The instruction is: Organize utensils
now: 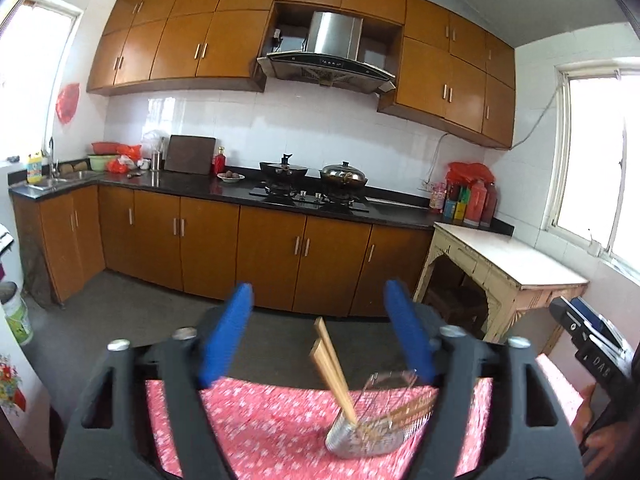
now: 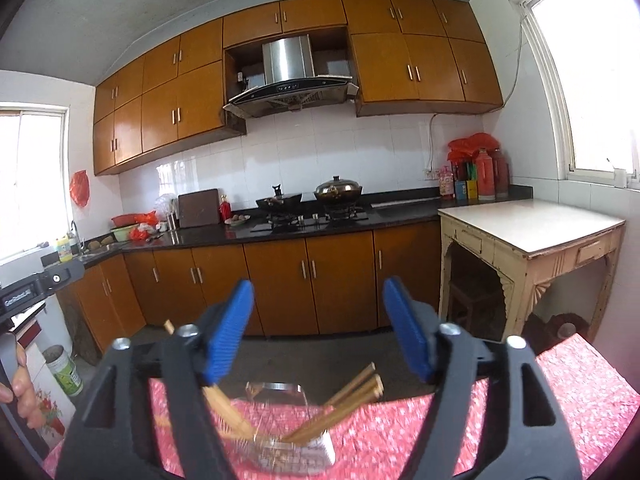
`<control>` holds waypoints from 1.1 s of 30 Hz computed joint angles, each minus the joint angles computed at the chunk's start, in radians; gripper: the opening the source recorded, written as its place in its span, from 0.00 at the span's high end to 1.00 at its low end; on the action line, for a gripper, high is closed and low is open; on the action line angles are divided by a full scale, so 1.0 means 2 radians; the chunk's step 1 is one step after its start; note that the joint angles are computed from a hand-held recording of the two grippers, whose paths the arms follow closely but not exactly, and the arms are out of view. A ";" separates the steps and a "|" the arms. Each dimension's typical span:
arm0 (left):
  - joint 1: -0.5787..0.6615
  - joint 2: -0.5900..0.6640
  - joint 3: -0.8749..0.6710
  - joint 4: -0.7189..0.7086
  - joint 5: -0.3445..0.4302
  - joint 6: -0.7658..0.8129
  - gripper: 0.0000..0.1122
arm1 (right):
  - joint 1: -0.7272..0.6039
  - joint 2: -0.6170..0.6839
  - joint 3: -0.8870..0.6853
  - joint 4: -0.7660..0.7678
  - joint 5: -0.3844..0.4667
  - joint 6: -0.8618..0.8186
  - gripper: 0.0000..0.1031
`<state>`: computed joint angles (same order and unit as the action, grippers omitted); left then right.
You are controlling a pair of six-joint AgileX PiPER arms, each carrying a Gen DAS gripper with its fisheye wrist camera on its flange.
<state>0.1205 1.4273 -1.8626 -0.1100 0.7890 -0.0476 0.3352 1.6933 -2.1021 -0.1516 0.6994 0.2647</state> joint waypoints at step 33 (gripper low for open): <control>-0.259 -0.375 0.602 0.558 -0.123 -0.538 0.10 | 0.340 -0.340 0.666 -0.670 0.070 0.679 0.04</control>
